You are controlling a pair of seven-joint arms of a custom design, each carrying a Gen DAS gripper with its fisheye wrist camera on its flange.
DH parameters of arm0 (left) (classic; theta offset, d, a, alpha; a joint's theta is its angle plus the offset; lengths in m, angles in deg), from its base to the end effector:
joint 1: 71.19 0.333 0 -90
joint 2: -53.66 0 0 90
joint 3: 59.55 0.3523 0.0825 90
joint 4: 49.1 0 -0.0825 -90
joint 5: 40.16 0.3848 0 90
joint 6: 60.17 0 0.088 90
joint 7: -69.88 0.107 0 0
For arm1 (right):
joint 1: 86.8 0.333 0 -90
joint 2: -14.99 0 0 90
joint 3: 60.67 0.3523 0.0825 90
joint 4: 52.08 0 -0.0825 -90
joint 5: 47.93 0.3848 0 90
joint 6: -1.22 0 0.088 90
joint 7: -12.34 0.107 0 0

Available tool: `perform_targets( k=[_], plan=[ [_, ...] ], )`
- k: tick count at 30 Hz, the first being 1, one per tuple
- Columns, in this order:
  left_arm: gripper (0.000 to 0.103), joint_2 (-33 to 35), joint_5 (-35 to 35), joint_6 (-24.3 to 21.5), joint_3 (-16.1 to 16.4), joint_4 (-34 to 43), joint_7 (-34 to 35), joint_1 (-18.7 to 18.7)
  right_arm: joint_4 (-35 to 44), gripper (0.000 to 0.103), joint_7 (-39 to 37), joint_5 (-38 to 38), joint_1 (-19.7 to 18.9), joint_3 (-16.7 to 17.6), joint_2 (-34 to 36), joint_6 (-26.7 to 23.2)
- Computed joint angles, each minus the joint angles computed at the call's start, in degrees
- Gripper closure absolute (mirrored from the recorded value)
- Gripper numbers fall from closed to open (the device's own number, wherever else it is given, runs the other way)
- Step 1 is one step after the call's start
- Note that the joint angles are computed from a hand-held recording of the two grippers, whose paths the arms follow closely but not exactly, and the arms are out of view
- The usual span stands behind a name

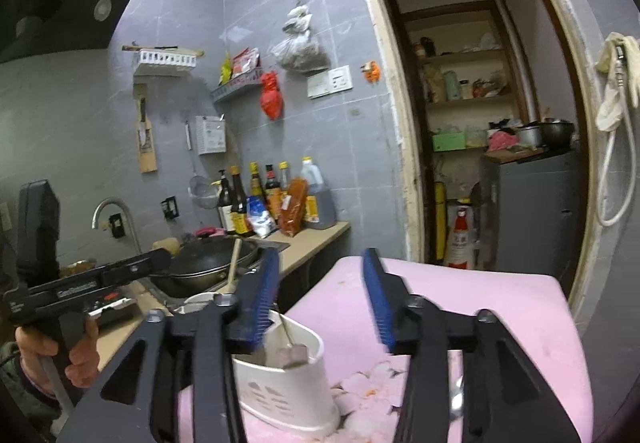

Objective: Organize utensils
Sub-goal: 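Move both open tools back down to the chopsticks and silver spoon on the table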

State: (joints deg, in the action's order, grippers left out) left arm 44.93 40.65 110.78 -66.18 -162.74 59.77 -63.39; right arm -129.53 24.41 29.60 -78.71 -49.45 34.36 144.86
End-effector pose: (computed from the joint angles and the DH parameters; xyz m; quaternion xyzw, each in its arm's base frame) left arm 0.5413 -0.0630 0.6527 -0.6797 0.4198 -0.4431 0.4066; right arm 0.6932 0.2043 0.6626 -0.7143 0.2828 -0.1411 0.6245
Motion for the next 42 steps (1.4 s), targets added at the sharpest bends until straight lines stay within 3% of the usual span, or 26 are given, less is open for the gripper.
perform_targets(
  k=[2,4,5,6,8,15,24,32,38,39,42],
  plan=[
    [0.024,-0.66,4.1,-1.7,-1.2,-0.08,-3.6,-0.19,-1.35,0.046,-1.6,1.35,-0.44,-0.06,-0.94,1.05],
    [0.016,-1.13,7.4,-3.48,-1.91,-0.17,-6.4,-0.82,-3.4,0.021,-4.42,3.81,-0.84,-0.26,-2.33,2.95],
    [0.012,-1.49,9.66,-4.77,-2.45,-0.36,-8.42,-1.32,-4.0,0.017,-5.7,5.07,-0.97,-0.4,-2.73,3.43],
    [0.01,-1.62,11.07,-5.57,-2.59,-0.44,-9.72,-1.81,-5.25,0.016,-8.09,7.31,-1.38,-0.51,-3.59,4.06],
    [0.008,-1.91,13.11,-7.12,-2.97,-0.86,-11.62,-3.0,-6.87,0.0,-10.64,9.43,-1.37,-1.23,-4.63,5.15],
    [0.007,-0.25,6.11,-5.55,-2.79,-1.81,-3.17,-6.21,-11.15,0.0,-14.94,12.77,-1.8,-4.37,-7.03,7.27],
    [0.007,4.02,-8.84,-5.26,-3.3,-2.28,12.36,-9.68,-13.76,0.0,-11.37,6.89,-2.79,-6.46,-6.94,9.96],
    [0.007,8.08,-28.4,-8.89,-3.43,-0.9,34.85,-13.29,-15.09,0.0,-1.9,-6.66,-3.21,-7.26,-5.41,9.85],
    [0.008,12.0,-46.53,-12.79,-3.99,1.93,55.03,-14.86,-13.32,0.0,10.25,-21.73,-2.97,-8.48,-2.84,4.77],
    [0.01,12.48,-48.22,-13.72,-4.11,2.45,56.86,-15.05,-12.73,0.0,12.42,-24.21,-2.85,-8.7,-2.23,3.79],
    [0.03,14.37,-54.23,-16.72,-4.66,4.49,63.48,-15.27,-10.8,0.0,17.45,-29.69,-2.83,-9.02,-0.65,1.08]
  ],
)
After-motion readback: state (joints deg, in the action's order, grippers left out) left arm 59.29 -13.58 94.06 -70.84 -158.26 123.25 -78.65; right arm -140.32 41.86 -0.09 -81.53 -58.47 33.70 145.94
